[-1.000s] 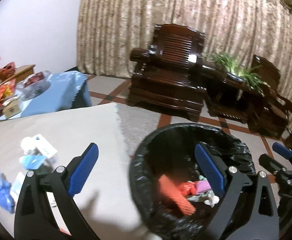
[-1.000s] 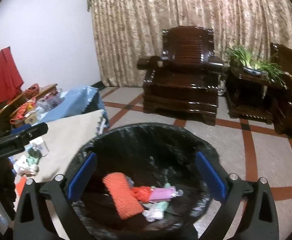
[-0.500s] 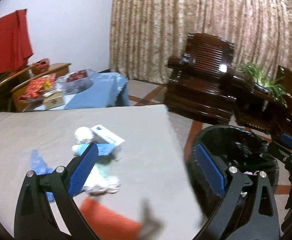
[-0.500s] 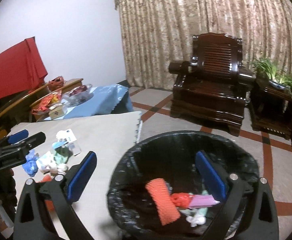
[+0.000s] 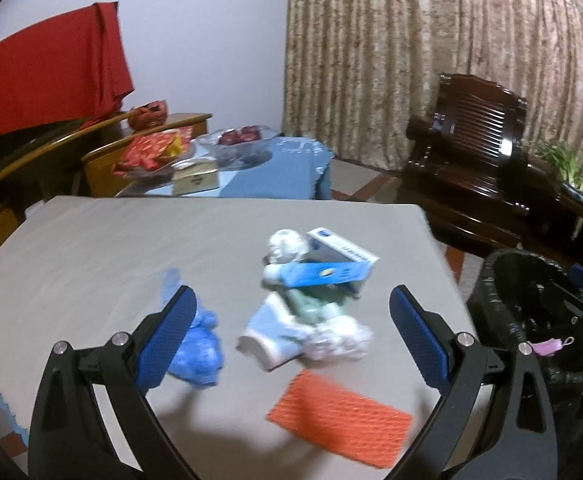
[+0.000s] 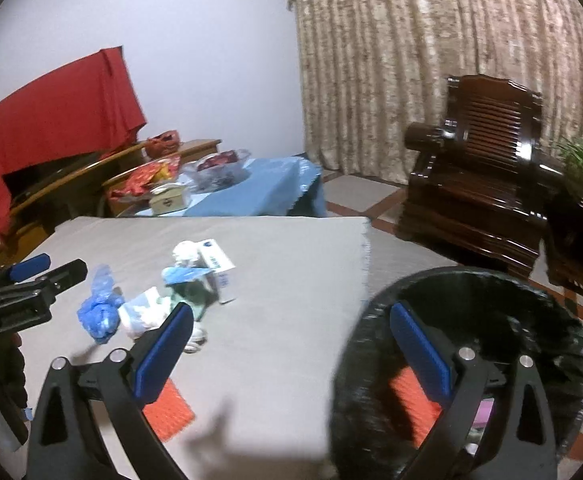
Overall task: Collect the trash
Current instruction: 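Move both tools back over the table toward the blue bag and tissues, then grasp the blue plastic bag with the left gripper while the right grasps white tissues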
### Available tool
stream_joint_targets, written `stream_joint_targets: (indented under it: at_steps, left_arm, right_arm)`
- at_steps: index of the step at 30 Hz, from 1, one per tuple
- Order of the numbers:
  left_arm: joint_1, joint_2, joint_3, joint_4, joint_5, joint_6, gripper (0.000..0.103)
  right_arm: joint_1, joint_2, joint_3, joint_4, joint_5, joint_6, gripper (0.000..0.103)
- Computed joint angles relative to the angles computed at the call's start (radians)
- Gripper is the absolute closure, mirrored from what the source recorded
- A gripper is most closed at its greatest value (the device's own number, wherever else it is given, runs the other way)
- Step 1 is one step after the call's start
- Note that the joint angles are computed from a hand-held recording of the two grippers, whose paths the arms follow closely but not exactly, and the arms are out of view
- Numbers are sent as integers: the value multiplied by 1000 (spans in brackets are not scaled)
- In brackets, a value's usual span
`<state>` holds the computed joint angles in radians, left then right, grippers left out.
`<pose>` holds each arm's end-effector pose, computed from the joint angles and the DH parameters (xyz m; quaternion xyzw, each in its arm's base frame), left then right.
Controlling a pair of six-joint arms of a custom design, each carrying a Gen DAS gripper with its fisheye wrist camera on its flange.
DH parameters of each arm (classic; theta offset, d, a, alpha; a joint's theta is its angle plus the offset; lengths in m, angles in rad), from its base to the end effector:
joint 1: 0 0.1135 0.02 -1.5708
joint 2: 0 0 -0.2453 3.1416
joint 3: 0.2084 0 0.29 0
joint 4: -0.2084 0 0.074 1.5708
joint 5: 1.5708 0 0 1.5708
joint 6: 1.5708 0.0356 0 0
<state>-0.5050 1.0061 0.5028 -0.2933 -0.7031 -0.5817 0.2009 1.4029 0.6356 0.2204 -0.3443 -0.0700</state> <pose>0.2185 -0.0945 0.1641 -0.1632 0.8638 0.0897 0.4682 0.3079 0.0750 0.1457 -0.1991 0.8397 0.1806 0.4718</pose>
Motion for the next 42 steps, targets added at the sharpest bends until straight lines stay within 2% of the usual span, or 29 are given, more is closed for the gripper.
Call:
stream_joint_targets:
  at_steps: [5,13,20,23,25,31,35,38,42]
  left_arm:
    - [95,-107,-87,-7,47,30,8]
    - [249,-223,-201,2,124,86,8]
    - [415,-190,-256,102,241,170,8]
    - [469,-134,-266,167,284,196,8]
    - [494,-96,-268,203,304,205,8]
    - [536,-22,-271,274,342,221,9]
    - [559,6,-270,303,366,232,8]
    - [566,46,-261,329,375,238,9]
    - [569,124,-242,377,389,238,8]
  right_arm:
    - [109,46,15,23,45,11,6]
    - [232,212,114,51,96,31,6]
    - [311,362,210,70,134,51,8]
    - [334,430,255,67,134,49,18]
    - [350,463,275,67,145,44,19]
    - [387,563,356,37,144,38,31]
    - [397,621,415,-12,130,24,52]
    - [393,632,423,-20,112,11,64]
    - [375,610,399,-11,75,11,69]
